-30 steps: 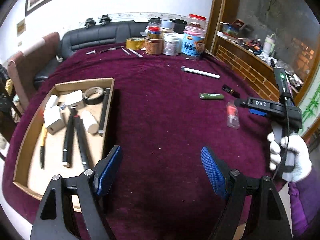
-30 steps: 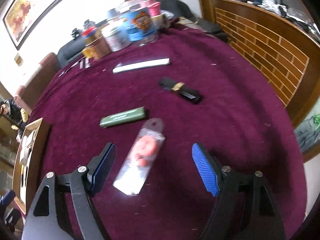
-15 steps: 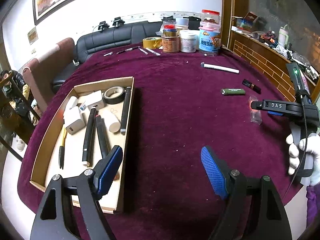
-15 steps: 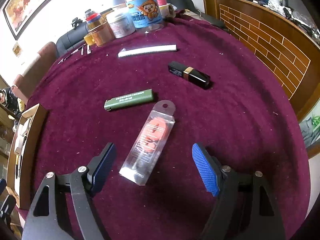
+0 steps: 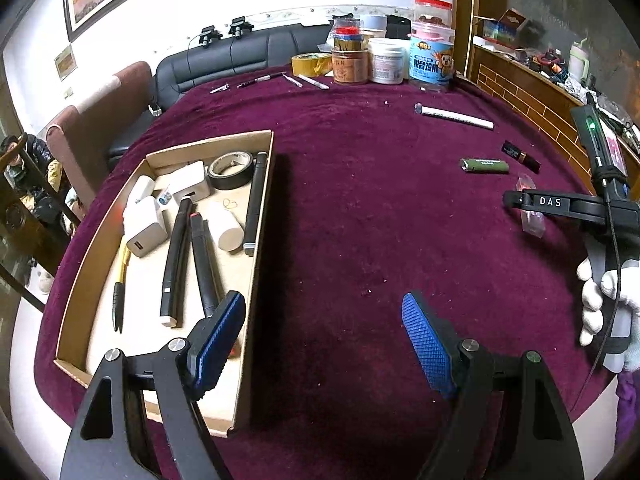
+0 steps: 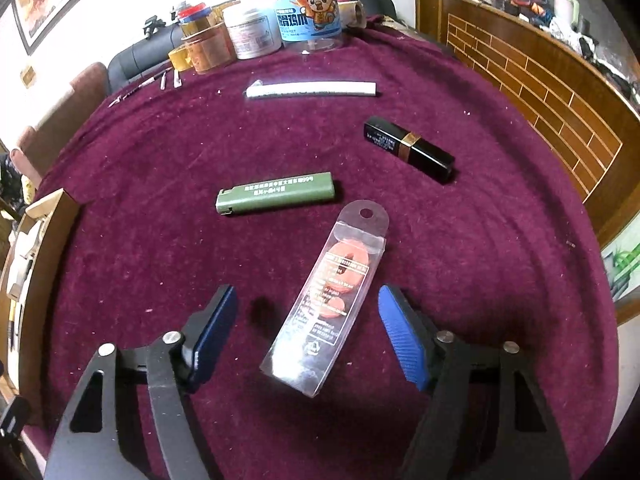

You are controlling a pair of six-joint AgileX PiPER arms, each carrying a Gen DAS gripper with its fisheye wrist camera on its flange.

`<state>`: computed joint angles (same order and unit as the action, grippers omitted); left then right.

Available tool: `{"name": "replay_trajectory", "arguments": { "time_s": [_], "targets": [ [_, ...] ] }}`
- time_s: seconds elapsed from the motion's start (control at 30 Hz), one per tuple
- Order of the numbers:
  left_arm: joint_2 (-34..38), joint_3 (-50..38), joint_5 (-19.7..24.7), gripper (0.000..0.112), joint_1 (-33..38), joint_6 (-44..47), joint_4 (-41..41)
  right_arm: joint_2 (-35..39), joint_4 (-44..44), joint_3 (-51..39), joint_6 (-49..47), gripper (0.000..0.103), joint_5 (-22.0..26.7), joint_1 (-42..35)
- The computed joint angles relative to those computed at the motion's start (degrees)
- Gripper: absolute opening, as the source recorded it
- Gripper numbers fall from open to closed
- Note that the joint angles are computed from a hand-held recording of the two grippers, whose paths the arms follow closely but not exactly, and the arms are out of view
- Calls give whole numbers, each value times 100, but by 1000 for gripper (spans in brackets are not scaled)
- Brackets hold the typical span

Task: Organize rigid objects
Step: 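Grasp the clear blister pack with the right gripper, then grasp the green lighter with the left gripper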

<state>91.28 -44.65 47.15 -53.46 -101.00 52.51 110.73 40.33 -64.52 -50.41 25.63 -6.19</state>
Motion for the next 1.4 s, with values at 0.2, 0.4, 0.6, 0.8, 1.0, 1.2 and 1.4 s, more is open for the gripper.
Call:
{"name": "replay_trajectory", "arguments": {
  "time_s": [0.2, 0.4, 0.6, 0.8, 1.0, 1.2, 1.4],
  "targets": [
    [142, -76, -225, 76, 204, 166, -56, -100, -165, 255, -23, 51, -555, 143],
    [333, -237, -435, 76, 364, 402, -135, -129, 639, 365, -907, 26, -615, -90],
    [577, -581, -580, 76, 532, 843, -229, 14, 1895, 142, -1919, 26, -277, -456],
    [1066, -1415, -643, 76, 762, 1563, -226, 325, 2873, -119, -2540, 26, 561, -940],
    [2195, -3186, -960, 76, 1095, 3148, -436, 563, 2625, -409, -2055, 26, 1041, -1123],
    [3392, -4952, -1310, 75, 1357, 5026, -812, 840, 2595, -728, -1718, 26, 1607, -1404],
    [4407, -6460, -1028, 75, 1586, 7132, -2246, 1021, 2597, -943, -1510, 26, 2003, -1567]
  ]
}}
